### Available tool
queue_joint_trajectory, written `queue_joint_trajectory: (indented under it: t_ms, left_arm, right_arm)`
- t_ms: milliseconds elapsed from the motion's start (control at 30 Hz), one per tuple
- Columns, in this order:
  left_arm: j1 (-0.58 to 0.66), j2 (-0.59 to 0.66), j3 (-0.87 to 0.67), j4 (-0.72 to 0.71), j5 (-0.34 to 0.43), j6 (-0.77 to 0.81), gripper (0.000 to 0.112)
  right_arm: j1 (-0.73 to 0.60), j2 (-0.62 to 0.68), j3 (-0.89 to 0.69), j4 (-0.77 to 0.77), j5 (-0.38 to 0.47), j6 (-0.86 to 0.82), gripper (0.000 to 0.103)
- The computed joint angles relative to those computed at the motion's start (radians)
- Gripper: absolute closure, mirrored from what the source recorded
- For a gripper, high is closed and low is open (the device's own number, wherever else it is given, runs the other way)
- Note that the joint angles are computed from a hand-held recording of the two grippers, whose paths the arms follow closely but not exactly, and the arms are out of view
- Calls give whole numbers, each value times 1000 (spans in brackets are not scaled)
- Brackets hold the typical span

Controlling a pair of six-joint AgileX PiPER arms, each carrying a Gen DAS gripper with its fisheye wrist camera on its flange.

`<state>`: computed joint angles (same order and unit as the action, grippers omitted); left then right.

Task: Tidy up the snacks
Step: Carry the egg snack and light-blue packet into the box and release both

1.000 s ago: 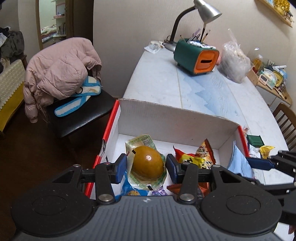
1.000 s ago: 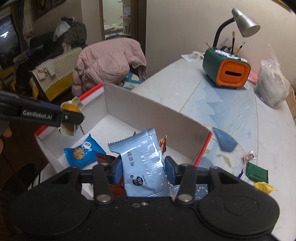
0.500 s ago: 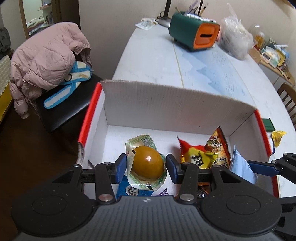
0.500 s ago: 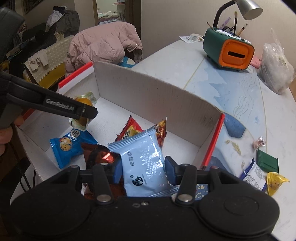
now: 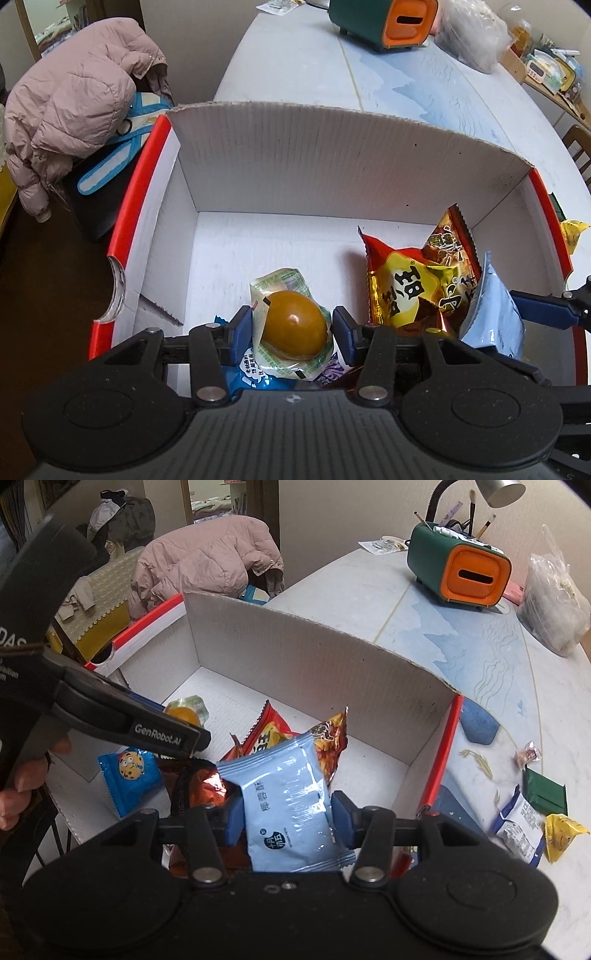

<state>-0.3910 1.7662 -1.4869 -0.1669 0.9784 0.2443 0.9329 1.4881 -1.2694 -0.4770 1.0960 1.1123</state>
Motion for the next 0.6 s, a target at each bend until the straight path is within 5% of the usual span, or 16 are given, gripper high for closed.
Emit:
queue_joint_trajectory:
  t_ms: [600]
  left_arm:
    - [49,-111,92,-99,-46,73,60]
  right_arm:
    - [31,-29,16,-24,16,46,45]
